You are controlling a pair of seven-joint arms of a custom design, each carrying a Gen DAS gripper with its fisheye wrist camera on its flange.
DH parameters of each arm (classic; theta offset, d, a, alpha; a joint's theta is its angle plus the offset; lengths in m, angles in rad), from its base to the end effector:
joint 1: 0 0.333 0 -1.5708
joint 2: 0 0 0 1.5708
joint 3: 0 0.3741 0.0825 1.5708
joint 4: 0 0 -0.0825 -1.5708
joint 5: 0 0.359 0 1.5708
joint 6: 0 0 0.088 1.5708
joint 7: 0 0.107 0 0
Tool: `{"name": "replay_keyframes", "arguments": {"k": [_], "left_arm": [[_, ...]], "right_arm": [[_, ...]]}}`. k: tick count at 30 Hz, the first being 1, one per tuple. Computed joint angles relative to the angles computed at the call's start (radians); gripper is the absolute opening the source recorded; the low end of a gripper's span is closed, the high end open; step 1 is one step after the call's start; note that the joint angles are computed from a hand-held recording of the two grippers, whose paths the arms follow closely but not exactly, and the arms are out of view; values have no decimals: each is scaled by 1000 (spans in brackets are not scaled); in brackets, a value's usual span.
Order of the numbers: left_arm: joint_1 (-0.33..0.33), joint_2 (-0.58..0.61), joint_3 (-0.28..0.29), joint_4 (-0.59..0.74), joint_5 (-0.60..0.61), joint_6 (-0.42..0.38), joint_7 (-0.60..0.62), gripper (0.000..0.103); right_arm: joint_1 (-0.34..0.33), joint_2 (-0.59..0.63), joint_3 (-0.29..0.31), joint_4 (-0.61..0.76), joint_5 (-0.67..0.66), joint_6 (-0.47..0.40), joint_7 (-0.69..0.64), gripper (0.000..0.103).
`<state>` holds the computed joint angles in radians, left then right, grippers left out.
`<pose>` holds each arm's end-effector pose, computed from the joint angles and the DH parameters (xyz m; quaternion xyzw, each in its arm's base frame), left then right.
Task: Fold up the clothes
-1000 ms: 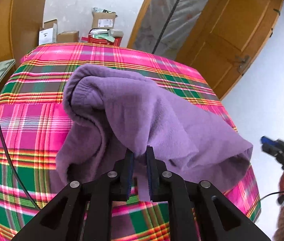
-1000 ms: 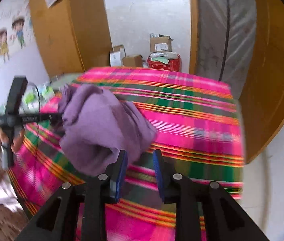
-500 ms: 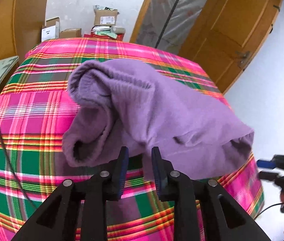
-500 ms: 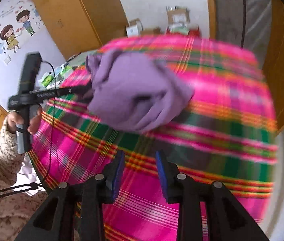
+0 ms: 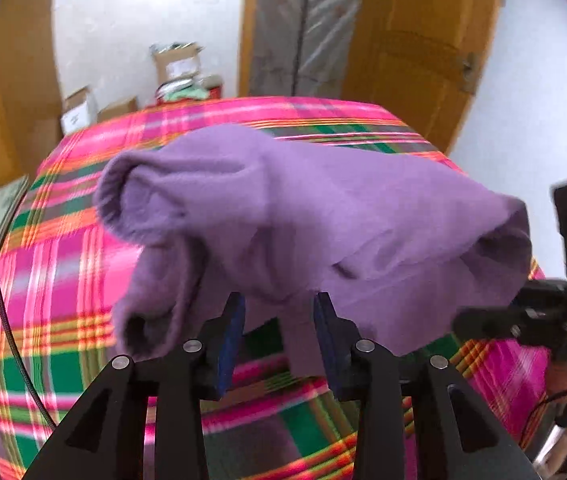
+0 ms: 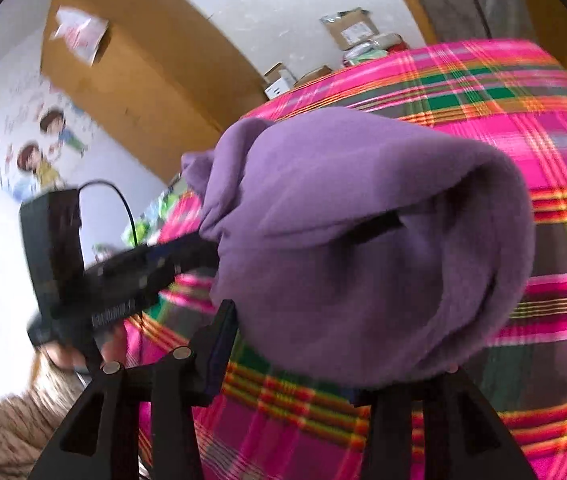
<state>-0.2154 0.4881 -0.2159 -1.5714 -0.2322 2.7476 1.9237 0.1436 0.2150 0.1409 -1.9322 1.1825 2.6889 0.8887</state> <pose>0.6882 -0.2672 0.5066 -0.4603 0.8126 -0.3292 0.1394 0.6107 0.1404 0.4916 -0.6320 0.6389 0.0300 0.4376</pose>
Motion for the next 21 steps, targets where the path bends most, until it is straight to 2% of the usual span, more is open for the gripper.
{"name": "replay_keyframes", "arguments": {"k": [5,7,12,16,17,18,19,21], "left_arm": [[-11,21,-13,18,32,20,89,37],[-33,31,8,33,54,13,79,39],[-32,51,3,62,51,-21,80,42],[-28,66,-4,81,44,-35,93,41],[-28,68,-6,88,41,-39,94,38],[-28,70,-8,92,37,-42,95,30],[-31,72,-5,100,37,-45,90,16],[-30,80,-4,122,29,-56,75,9]], "right_arm": [[-21,30,2,23,96,-36,-11,44],[-22,39,1,31,114,-38,-16,39],[-12,40,-3,36,150,10,-56,13],[10,24,-1,27,106,76,-86,9],[12,17,2,23,99,93,-100,8],[13,11,4,20,95,106,-112,8],[14,5,6,17,92,119,-124,8],[17,-7,9,13,84,143,-146,8]]}}
